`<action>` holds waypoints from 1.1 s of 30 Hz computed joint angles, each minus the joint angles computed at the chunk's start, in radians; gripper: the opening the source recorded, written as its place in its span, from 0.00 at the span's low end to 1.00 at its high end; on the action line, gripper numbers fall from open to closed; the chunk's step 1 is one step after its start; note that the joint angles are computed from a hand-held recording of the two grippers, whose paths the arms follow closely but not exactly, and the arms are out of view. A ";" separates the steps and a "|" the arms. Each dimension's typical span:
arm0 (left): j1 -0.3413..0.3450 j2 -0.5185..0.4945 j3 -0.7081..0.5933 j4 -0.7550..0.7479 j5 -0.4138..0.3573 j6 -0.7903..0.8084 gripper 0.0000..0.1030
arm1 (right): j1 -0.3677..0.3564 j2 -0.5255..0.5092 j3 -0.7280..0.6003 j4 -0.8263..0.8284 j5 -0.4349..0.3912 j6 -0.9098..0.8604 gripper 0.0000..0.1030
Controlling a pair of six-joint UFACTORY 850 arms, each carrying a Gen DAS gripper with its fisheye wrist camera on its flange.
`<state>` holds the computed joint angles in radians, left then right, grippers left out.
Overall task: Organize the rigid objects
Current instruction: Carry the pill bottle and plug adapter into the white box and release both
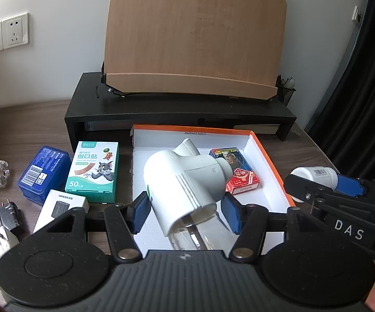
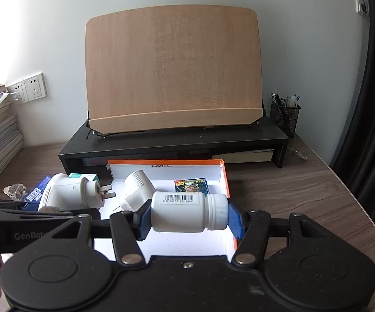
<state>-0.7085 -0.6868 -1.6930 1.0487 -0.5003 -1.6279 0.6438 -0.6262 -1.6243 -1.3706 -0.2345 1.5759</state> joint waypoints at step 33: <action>0.015 -0.082 -0.105 -0.099 -0.041 0.067 0.58 | -0.026 -0.098 -0.129 0.374 0.027 -0.426 0.67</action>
